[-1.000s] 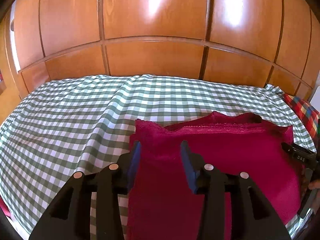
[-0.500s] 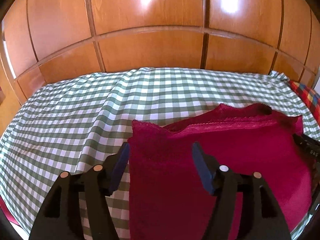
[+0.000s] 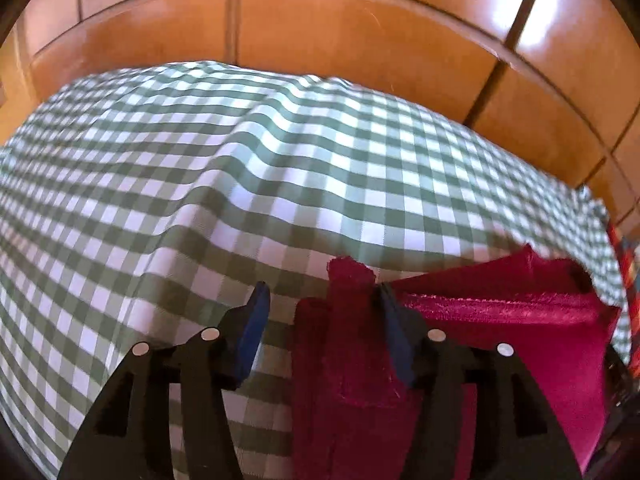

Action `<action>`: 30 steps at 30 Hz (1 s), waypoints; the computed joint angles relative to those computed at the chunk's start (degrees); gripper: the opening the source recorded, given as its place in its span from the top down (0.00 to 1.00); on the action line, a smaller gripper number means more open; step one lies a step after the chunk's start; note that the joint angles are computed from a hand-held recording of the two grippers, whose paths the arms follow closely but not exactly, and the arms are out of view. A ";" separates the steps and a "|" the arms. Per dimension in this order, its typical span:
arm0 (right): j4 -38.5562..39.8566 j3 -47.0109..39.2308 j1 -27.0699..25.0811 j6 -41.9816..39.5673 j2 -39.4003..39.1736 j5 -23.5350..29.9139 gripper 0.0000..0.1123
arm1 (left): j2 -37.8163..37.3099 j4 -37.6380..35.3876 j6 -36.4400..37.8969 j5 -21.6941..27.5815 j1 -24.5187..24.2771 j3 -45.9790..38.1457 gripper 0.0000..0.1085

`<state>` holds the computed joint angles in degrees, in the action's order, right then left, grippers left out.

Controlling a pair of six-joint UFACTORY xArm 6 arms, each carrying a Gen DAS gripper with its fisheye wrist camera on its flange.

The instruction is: Fold small clothes

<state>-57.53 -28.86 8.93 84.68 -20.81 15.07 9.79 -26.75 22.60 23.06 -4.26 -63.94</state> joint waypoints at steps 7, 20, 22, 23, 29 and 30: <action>14.21 0.18 1.17 -14.13 -2.78 2.29 0.27 | -14.01 -10.61 12.07 -11.30 -3.10 14.11 0.51; 30.28 -6.15 -3.12 -31.40 2.06 7.65 0.71 | -22.13 -15.61 21.38 -13.88 -8.45 25.00 0.34; 30.08 -7.68 -2.54 -32.08 3.68 8.51 0.94 | -21.41 -15.01 20.41 -14.64 -8.10 25.00 0.33; 26.79 -8.01 -2.12 -29.36 2.85 8.85 0.94 | -21.01 -14.55 19.92 -14.72 -7.86 24.97 0.32; 18.54 -9.63 -2.52 -21.62 5.84 13.37 0.95 | -15.34 -22.41 20.15 -6.08 -2.60 20.56 0.21; 17.97 -9.90 -2.70 -21.03 7.67 13.34 0.95 | -14.43 -25.11 21.61 -4.17 -1.78 19.47 0.20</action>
<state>-39.56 -38.75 6.24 63.65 -13.14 28.41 -4.64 -51.86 44.20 18.89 -6.04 -44.47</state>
